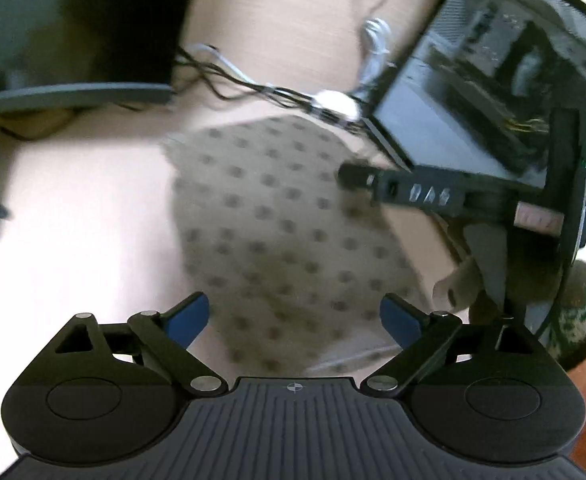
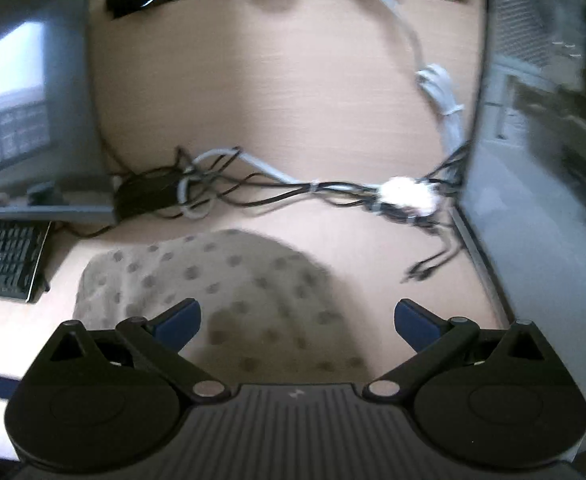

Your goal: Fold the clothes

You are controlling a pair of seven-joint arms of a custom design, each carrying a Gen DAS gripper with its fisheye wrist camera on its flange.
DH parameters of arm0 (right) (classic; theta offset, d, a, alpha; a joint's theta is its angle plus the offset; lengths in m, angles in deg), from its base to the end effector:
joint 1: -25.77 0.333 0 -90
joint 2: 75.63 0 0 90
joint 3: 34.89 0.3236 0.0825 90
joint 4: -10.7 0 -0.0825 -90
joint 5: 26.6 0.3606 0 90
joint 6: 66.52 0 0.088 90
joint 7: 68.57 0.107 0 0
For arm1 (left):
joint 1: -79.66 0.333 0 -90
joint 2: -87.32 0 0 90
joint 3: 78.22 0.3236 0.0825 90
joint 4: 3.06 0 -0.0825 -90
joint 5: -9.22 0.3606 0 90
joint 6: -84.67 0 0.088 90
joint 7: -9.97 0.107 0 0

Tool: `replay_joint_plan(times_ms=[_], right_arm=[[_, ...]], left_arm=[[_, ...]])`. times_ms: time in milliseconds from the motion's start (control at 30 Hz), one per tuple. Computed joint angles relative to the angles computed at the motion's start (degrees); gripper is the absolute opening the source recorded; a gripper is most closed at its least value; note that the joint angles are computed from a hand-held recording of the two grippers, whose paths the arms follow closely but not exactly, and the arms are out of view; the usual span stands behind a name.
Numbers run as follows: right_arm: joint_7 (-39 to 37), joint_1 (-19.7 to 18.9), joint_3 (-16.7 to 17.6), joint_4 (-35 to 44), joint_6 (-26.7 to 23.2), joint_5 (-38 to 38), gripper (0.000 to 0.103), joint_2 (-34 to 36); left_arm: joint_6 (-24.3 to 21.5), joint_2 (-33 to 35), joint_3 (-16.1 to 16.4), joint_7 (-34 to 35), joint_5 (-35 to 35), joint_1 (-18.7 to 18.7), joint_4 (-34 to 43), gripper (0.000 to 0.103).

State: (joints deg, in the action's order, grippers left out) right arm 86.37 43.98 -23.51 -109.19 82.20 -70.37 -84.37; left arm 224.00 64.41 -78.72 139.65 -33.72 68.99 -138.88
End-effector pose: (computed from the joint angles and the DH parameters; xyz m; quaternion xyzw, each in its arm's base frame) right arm 0.4531 0.2799 0.5739 -0.6176 0.6656 -0.2871 0.3051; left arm 0.4322 -0.0878 0.5429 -0.5069 0.7818 -0.3617 0.0328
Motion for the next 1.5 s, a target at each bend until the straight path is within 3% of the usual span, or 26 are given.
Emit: replay_joint_plan(times_ms=[167,333,567,700,767,800,967,1033,1100,1233,1300,1367,1500], right_arm=[[-2.0,1.8,-0.97,-2.75,3.64,6.03,0.103,2.31],[-6.02,1.35,-2.16,-12.04,9.24,13.53,0.103,-3.19],[-4.03,-3.11,5.27,-13.53,-1.43,0.17,0.103,-9.63],[-3.76,-2.03,5.15,-16.46,-2.78,0.77,0.103,-15.32],[-6.37,-1.56,4.53,-17.99,-2.91,2.66,0.103,-18.12],[-7.71,-1.51,4.38,-18.68,-2.97,3.55,0.103,-19.39],[-12.99,-3.15,4.77,-21.14,-1.37,6.12,0.103,-24.61],[-13.05,-5.24,5.69,-21.02,0.64,5.82,0.103,-24.99],[-12.61,-7.6,6.55,-20.45,2.97,5.3,0.103,-23.9],[-11.54,-11.27,8.16,-17.26,7.28,2.75,0.103,-17.17],[-15.36,-8.76,6.22,-15.07,7.5,5.68,0.103,-11.73],[-19.5,-5.52,4.41,-13.52,6.06,9.51,0.103,-7.2],[-14.41,-4.12,5.84,-13.43,4.22,3.59,0.103,-6.03]], left_arm=[[2.41,0.61,-0.65,-2.68,4.05,1.26,0.11,0.098],[0.31,1.77,1.62,0.06,1.0,0.45,0.67,0.098],[-8.29,7.85,2.89,2.8,-12.65,1.7,3.57,0.098],[-8.61,11.29,-0.29,3.85,-17.58,2.77,4.47,0.098],[-8.23,12.87,-2.05,5.11,-19.42,2.85,6.18,0.086],[-8.11,13.7,-2.8,5.79,-20.3,2.78,7.21,0.054],[-7.36,15.49,-3.94,11.48,-27.82,3.46,13.85,0.039],[-1.96,16.32,-5.15,13.19,-26.57,3.75,15.44,0.039],[3.12,17.58,-6.45,12.8,-20.99,3.72,15.92,0.04],[13.25,18.62,-7.96,4.29,-6.23,3.79,13.1,0.05],[11.3,17.4,-6.58,2.24,-6.76,4.19,12.2,0.051],[8.22,14.64,-4.84,4.63,-10.77,4.21,11.0,0.053],[-1.11,12.25,-1.84,12.79,-21.15,2.57,12.69,0.071]])
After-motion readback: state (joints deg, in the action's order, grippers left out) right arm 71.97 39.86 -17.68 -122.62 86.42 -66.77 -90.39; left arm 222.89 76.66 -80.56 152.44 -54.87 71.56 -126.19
